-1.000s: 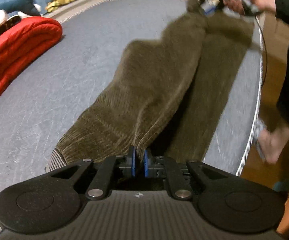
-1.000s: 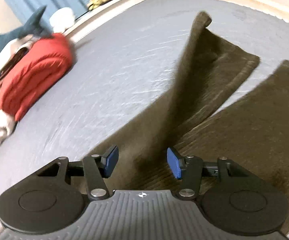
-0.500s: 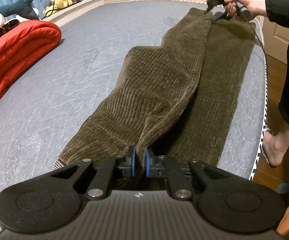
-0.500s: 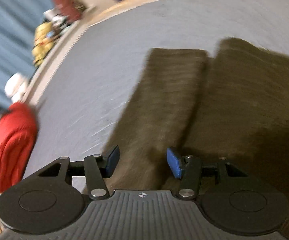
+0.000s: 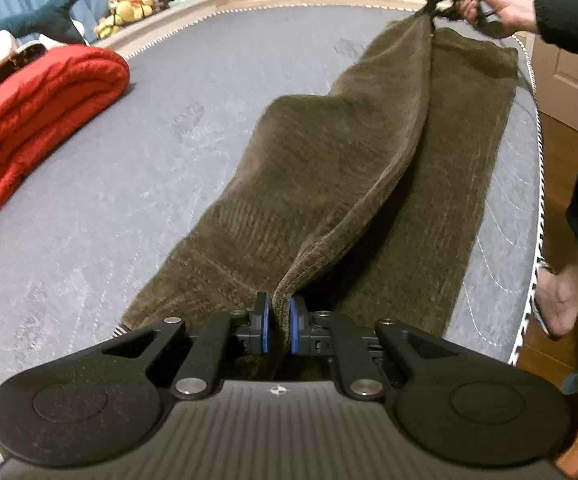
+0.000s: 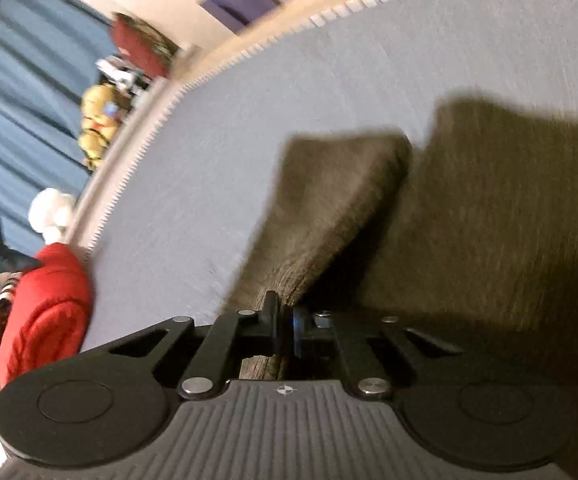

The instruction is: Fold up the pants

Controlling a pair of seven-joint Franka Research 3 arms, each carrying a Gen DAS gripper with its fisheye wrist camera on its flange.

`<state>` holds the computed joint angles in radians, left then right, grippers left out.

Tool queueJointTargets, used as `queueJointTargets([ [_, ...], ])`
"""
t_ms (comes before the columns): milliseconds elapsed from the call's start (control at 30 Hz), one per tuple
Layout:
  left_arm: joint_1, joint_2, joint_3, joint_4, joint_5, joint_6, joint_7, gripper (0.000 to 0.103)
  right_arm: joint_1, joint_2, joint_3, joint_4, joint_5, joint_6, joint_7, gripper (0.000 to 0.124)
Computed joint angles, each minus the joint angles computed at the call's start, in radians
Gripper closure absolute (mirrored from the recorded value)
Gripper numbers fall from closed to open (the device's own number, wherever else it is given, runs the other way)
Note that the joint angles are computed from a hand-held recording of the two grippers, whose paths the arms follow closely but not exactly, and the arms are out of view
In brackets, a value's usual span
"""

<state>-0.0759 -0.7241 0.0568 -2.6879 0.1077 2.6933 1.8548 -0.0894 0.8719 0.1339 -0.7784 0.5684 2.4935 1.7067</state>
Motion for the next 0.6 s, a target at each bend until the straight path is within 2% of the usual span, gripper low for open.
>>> queueJointTargets([
  [133,-0.024,-0.009,0.009,-0.003,-0.006,0.029,0.014,0.093,-0.035,-0.174,0.005,-0.201,0.051,0.129,-0.097,0.118],
  [167,-0.047,-0.015,0.024,0.0,-0.017,0.017,0.037,0.094,-0.036,-0.224,-0.015,-0.263,0.049,0.153,-0.101,0.118],
  [233,-0.067,-0.024,0.031,0.011,-0.019,-0.04,0.081,0.094,-0.03,-0.303,-0.064,-0.355,0.021,0.147,-0.079,0.118],
  [267,-0.064,-0.029,0.024,0.017,-0.007,-0.091,0.106,0.095,-0.011,-0.341,-0.114,-0.398,-0.006,0.105,-0.06,0.118],
  [333,-0.056,-0.032,0.015,0.029,0.0,-0.193,0.141,0.095,-0.001,-0.366,-0.148,-0.429,-0.098,0.007,-0.01,0.118],
  [367,-0.051,-0.032,0.012,0.031,-0.001,-0.232,0.154,0.095,-0.001,-0.369,-0.162,-0.437,-0.131,-0.074,0.005,0.118],
  [433,-0.049,-0.027,0.013,0.038,-0.019,-0.304,0.176,0.095,-0.013,-0.359,-0.167,-0.439,-0.147,-0.198,0.029,0.118],
  [467,-0.046,-0.028,0.01,0.038,-0.025,-0.318,0.182,0.095,-0.031,-0.355,-0.154,-0.449,-0.119,-0.23,0.017,0.117],
  [567,-0.033,-0.045,0.012,0.042,-0.058,-0.315,0.172,0.092,-0.072,-0.348,-0.124,-0.478,-0.029,-0.19,-0.057,0.111],
  [600,-0.035,-0.057,0.024,0.042,-0.08,-0.303,0.168,0.084,-0.09,-0.338,-0.112,-0.473,0.016,-0.17,-0.081,0.103],
])
